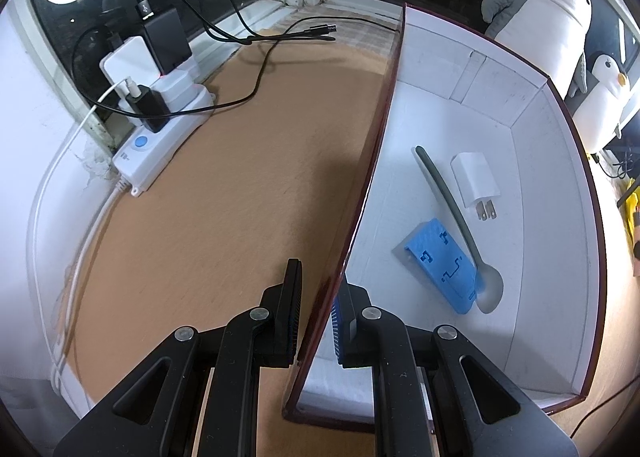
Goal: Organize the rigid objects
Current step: 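Carry the lotion bottle into the box and open the right gripper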
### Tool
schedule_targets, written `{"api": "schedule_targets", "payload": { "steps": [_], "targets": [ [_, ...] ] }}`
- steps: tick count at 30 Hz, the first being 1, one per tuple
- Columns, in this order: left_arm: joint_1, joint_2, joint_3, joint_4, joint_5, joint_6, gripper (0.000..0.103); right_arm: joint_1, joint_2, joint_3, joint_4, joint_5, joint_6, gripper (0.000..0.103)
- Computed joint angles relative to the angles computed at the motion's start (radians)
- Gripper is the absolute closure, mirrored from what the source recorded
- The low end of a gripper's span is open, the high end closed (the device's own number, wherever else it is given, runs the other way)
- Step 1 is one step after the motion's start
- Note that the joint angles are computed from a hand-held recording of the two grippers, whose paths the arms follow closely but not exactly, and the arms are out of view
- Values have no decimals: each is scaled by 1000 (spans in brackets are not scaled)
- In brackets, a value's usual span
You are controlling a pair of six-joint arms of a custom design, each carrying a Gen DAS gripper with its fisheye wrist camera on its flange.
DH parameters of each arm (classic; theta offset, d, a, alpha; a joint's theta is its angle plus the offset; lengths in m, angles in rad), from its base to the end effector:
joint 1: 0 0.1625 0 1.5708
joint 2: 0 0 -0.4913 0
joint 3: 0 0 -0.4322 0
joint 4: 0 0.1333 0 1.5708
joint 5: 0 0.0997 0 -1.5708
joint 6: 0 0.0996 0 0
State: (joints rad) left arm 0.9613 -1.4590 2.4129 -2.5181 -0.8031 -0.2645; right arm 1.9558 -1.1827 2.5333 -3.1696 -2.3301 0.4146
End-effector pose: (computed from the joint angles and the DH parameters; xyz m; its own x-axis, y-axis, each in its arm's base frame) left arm -0.0653 -0.4472 0.2259 -0.7166 0.1868 -0.6720 0.3990 0.9001 -0.1752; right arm 0.2082 -0.3415 0.1500 -0.8200 0.2560 0.5118 -0.0368 0.8689 -0.4937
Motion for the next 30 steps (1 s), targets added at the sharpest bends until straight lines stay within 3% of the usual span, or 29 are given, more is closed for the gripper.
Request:
{"api": "schedule_targets", "payload": {
  "steps": [12,30],
  "targets": [
    [27,33,-16,-53,-22,54,91,133,217,-220,61,94,-56,85],
    [38,49,-20,-82,-33,83,93,153,406,-363,181,153,-113,85]
  ]
}}
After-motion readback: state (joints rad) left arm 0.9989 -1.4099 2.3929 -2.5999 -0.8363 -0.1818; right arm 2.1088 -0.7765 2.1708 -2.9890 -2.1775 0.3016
